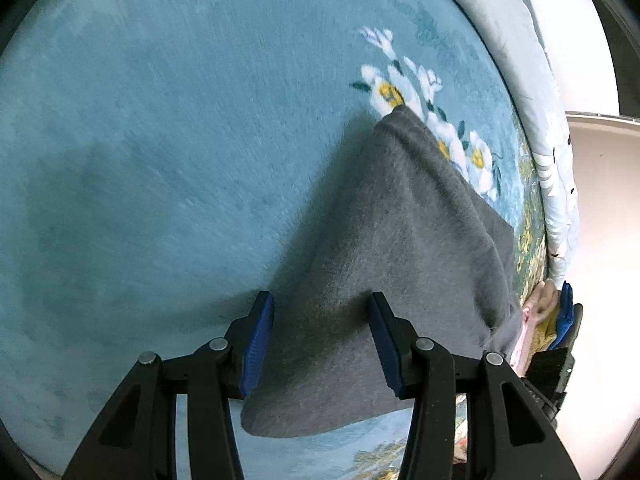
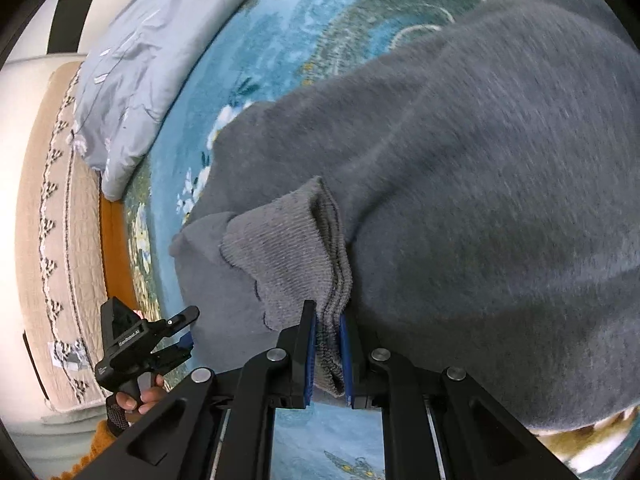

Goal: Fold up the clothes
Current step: 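Grasp the folded sweatpants edge with the left gripper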

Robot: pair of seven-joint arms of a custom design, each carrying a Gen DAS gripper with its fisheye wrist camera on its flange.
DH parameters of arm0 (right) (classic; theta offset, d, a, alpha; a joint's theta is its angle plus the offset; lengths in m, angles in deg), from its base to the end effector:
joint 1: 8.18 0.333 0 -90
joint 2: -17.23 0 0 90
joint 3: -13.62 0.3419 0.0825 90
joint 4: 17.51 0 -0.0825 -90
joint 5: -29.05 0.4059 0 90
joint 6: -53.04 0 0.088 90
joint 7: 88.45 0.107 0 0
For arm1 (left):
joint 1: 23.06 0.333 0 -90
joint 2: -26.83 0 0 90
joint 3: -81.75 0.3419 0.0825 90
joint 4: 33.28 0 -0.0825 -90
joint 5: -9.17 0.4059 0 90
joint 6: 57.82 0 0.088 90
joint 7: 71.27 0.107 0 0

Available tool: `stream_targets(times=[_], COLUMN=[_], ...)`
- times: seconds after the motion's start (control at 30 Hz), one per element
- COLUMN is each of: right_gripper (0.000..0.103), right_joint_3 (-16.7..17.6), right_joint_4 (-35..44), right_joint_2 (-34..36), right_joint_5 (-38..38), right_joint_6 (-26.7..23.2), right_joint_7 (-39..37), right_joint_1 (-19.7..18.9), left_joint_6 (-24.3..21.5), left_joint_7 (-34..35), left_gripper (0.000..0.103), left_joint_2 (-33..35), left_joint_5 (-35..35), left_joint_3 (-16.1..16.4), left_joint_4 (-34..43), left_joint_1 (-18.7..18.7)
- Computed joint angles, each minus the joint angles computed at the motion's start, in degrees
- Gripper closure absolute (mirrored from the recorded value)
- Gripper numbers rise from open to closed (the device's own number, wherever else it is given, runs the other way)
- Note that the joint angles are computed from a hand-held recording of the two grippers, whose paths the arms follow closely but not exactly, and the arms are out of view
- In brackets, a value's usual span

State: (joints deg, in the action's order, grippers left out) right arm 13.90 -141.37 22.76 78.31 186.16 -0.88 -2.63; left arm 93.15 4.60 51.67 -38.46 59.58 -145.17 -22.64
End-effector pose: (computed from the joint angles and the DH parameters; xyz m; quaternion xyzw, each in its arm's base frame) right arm 0.5755 0.0724 0.3753 -0.5071 0.8023 0.2079 0.2365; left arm 0.6286 -0.2132 0.2984 0.8389 -0.4331 0.2360 0.2303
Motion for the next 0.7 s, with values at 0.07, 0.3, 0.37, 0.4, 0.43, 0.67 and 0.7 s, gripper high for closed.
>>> stream_targets(times=[0.07,0.3,0.37,0.4,0.43,0.67,0.7], right_gripper=[0.091,0.091,0.091,0.091,0.091,0.091,0.091], right_joint_3=[0.0,0.0,0.0,0.0,0.0,0.2,0.3], right_joint_4=[0.0,0.5,0.7,0.8,0.9,0.9,1.0], right_joint_2=[0.0,0.4,0.5,0.5,0.5,-0.2,-0.4], right_joint_5=[-0.2,-1.7,-2.5,-2.9,-3.3,-6.4,-6.8], right_joint_6=[0.1,-0.2,-0.1,-0.1,-0.1,0.5,0.5], right_joint_7=[0.5,2.7,3.8,4.3,4.9,9.4,9.9], right_joint_1=[0.1,0.3,0.4,0.4,0.5,1.3,1.4], left_joint_6=[0.1,1.2,1.1,1.0,0.7,-3.3,-3.3], left_joint_7=[0.5,3.3,2.8,2.1,1.0,-7.3,-7.8], left_gripper=[0.054,0.073,0.078,0.081,0.083,0.095,0.096], left_joint_2=[0.7,2.3,2.9,3.3,3.6,5.3,5.4], left_joint_5=[-0.8,-5.1,-4.6,-3.9,-3.0,4.8,5.5], left_joint_3=[-0.4,-1.7,-1.5,-1.3,-1.0,0.7,0.7], left_joint_4=[0.5,1.6,2.5,3.1,3.6,8.4,8.8], left_joint_1=[0.3,1.4,1.0,0.6,0.2,-1.3,-1.3])
